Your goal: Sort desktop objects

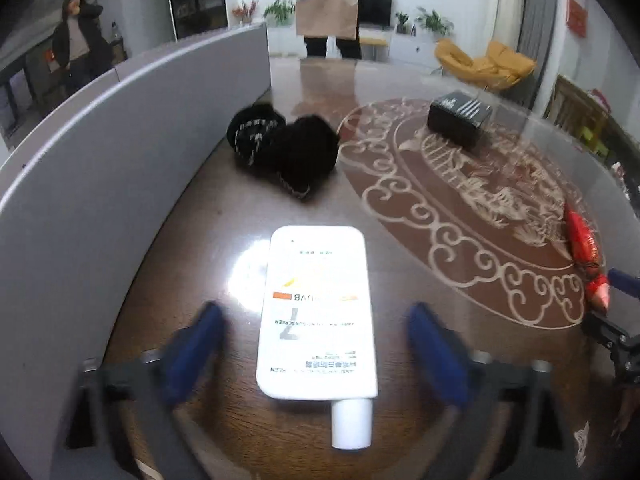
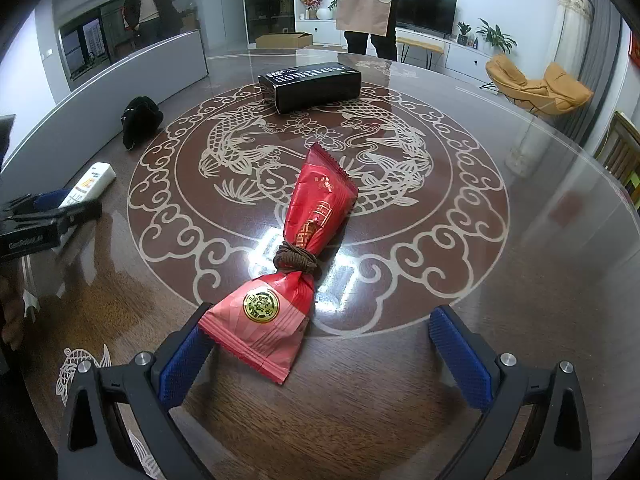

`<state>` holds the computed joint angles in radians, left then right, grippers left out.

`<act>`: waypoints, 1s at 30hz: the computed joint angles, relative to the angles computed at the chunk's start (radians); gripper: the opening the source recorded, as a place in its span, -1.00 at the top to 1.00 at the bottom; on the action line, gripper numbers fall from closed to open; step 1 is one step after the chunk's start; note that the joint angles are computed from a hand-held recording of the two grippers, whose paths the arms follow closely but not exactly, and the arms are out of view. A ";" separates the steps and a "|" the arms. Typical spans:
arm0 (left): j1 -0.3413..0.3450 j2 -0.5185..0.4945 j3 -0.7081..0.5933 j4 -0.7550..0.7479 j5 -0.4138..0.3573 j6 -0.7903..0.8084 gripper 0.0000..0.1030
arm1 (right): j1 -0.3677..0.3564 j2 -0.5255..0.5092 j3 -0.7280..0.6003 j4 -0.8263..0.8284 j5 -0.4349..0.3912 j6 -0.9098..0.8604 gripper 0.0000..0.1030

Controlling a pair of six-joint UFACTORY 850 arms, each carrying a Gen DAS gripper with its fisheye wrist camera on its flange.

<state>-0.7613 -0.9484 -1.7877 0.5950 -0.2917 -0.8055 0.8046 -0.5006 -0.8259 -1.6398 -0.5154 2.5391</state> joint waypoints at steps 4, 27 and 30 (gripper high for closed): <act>0.008 0.003 0.004 -0.066 0.009 0.077 -1.00 | -0.001 0.000 0.000 -0.001 0.000 0.000 -1.00; -0.010 -0.014 -0.012 -0.011 0.003 0.004 -1.00 | 0.001 -0.002 -0.001 0.000 -0.001 0.001 -1.00; -0.010 -0.013 -0.011 -0.010 0.004 0.004 -1.00 | 0.000 0.000 0.000 -0.001 -0.001 0.002 -1.00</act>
<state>-0.7709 -0.9618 -1.7990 0.5845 -0.2881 -0.8019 0.8049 -0.5007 -0.8254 -1.6411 -0.5162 2.5408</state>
